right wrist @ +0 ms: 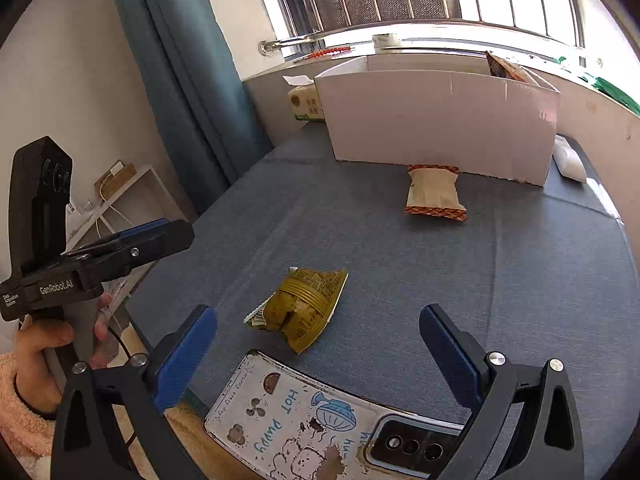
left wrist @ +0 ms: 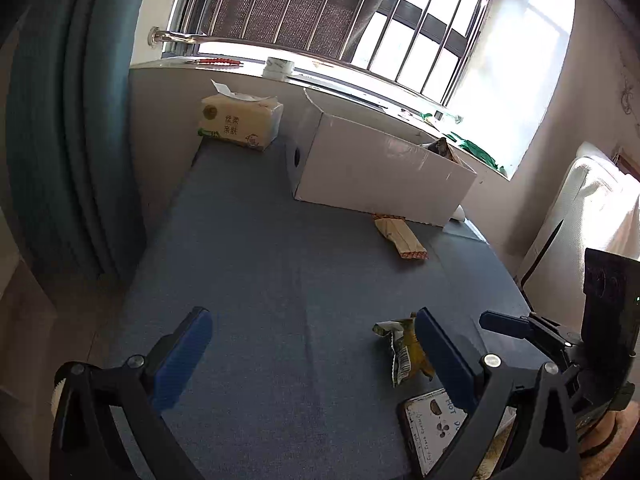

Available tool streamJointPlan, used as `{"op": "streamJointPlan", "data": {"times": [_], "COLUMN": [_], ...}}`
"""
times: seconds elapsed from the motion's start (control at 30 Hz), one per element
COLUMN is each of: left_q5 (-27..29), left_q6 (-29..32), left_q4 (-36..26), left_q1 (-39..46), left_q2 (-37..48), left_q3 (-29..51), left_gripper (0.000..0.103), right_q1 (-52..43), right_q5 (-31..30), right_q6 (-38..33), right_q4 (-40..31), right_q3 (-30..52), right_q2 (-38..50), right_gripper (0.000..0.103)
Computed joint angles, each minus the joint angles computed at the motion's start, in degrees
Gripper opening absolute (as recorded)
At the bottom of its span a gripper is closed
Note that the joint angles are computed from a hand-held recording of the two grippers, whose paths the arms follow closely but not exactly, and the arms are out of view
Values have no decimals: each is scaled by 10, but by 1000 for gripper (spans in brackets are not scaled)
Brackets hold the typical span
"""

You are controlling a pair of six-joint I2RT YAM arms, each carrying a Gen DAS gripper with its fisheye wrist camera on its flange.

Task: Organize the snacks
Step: 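Grasp the olive-green wrapped snack with the right tool while the left tool grasps the cream wafer pack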

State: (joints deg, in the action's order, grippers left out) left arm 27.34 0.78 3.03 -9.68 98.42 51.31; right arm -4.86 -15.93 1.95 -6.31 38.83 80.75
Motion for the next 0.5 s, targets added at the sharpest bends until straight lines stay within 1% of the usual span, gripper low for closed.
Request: {"op": "streamJointPlan", "data": {"times": [0.1,0.2,0.33,0.5], "left_q5": [5,12,16,23], "left_q6": [-12,-17,-9,-7], "left_q4": [18,23,22,28], "left_q1": [19,31,41,52], "left_q2": [-3,-3,-6,-6], "left_q3": [-9,-9,-13,-18], "left_gripper": [103,103,103,103], "right_q1": [40,72,101,107], "right_q5": [18,48,114,131], "right_q6": [-3,7,15,9], "right_q4": [-17,-24,-42,-56], "right_q3": [37,68,104,130], "right_q2": [55,93,131,163], "right_gripper": [103,103,103,103]}}
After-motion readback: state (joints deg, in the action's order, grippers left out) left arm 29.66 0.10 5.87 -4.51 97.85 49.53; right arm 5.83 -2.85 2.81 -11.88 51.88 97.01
